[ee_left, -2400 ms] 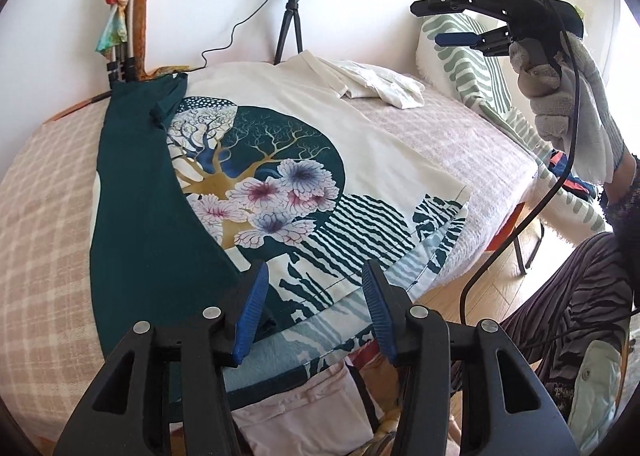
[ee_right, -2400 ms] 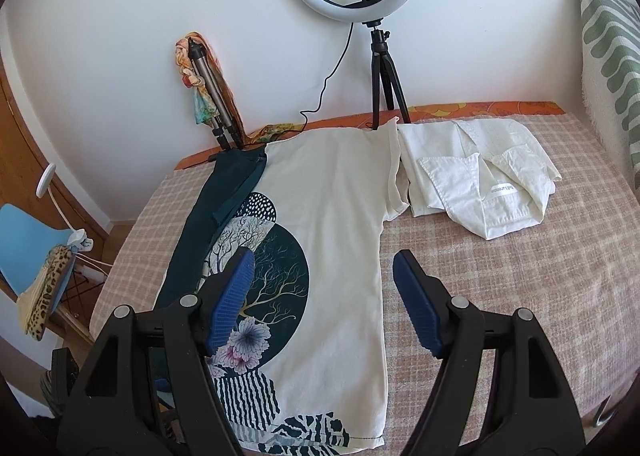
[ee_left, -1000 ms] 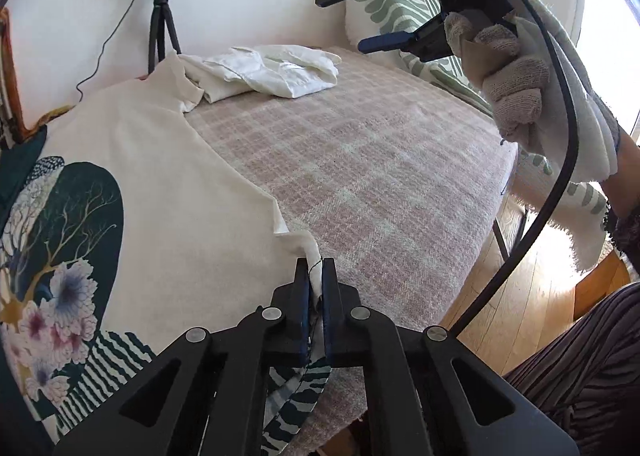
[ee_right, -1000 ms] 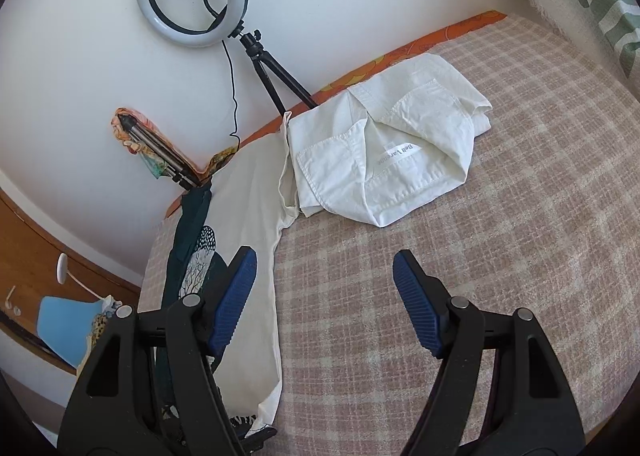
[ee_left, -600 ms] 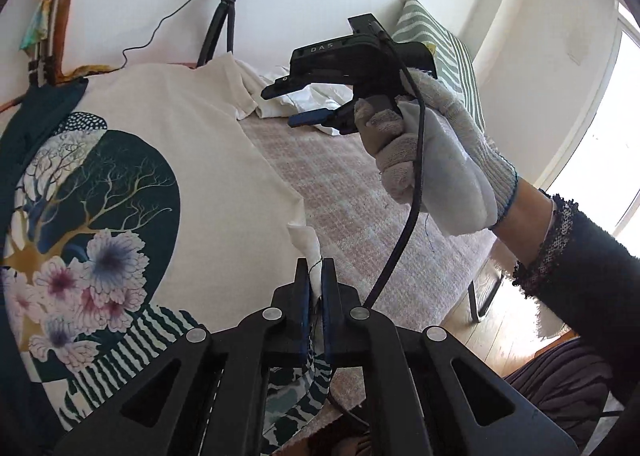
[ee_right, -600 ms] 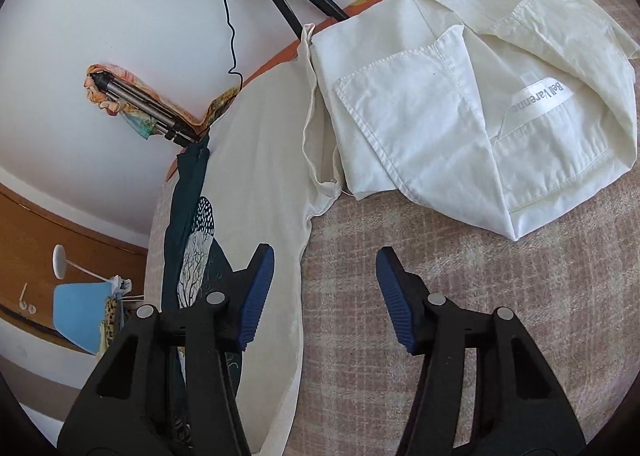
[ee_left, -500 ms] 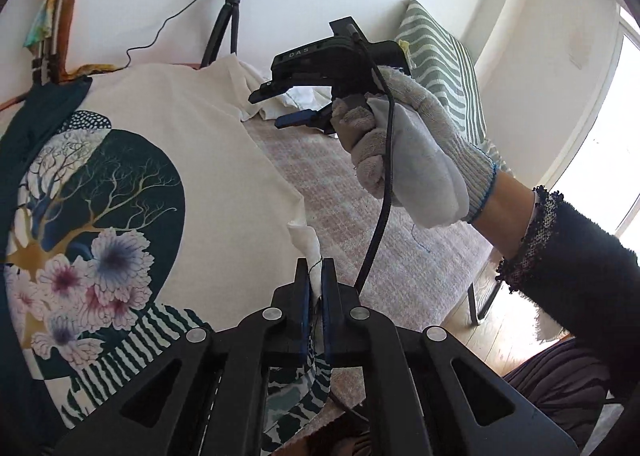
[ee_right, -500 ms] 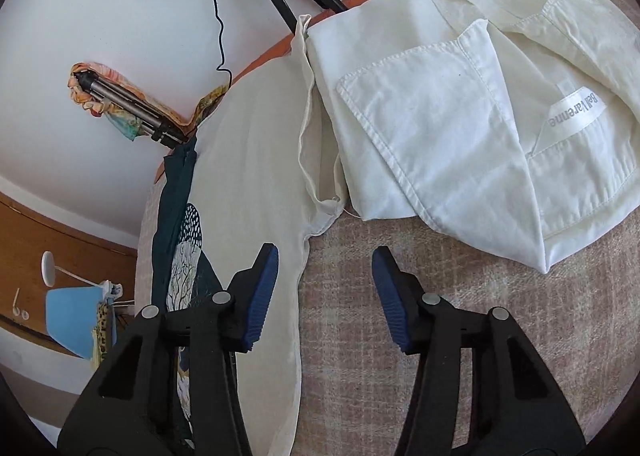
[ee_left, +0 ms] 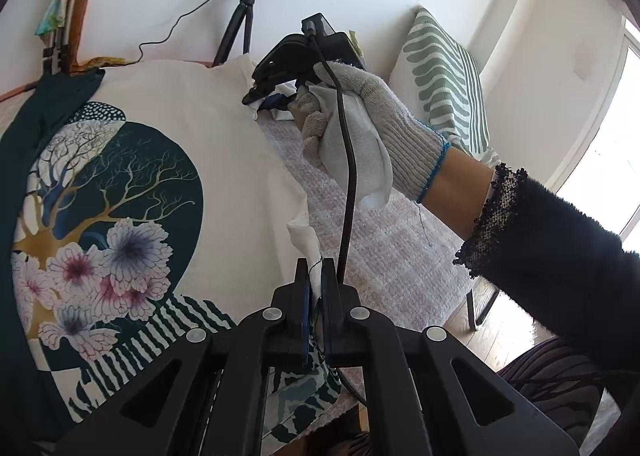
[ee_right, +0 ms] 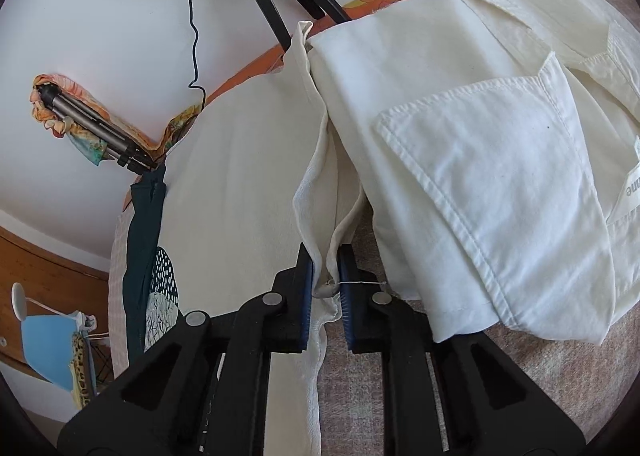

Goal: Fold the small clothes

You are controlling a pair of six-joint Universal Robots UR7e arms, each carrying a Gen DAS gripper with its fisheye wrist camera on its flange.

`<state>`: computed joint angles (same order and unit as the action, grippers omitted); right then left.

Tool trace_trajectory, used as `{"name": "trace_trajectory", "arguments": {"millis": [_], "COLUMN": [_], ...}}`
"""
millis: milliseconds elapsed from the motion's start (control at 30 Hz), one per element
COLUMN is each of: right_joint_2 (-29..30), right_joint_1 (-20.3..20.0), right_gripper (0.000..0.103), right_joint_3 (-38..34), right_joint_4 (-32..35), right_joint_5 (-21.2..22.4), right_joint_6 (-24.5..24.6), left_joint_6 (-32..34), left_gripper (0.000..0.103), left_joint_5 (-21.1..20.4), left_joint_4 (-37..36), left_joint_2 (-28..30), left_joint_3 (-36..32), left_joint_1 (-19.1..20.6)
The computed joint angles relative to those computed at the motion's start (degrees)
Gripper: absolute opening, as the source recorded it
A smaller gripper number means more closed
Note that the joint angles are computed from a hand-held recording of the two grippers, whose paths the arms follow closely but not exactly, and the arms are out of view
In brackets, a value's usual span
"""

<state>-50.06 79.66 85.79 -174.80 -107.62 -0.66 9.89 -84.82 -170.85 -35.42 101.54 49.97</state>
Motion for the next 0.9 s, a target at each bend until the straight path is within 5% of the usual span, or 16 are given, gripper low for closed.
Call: {"name": "trace_trajectory", "arguments": {"millis": [367,900], "right_joint_2": [8.35,25.82], "right_joint_1": [10.59,14.53], "right_gripper": [0.012,0.012], "right_joint_3": [-9.92,-29.5], "right_joint_4": [-0.56,10.64], "right_joint_5": [-11.23,-19.62], "right_joint_6": [-16.47,-21.22], "left_joint_6": [-4.01,-9.18], "left_gripper": [0.003,0.003], "left_joint_5": [-2.42,-0.72], "left_joint_4": [-0.92,0.3], "left_joint_2": [-2.93,-7.85], "left_joint_3": [2.13,4.75], "left_joint_1": [2.9,8.42]}}
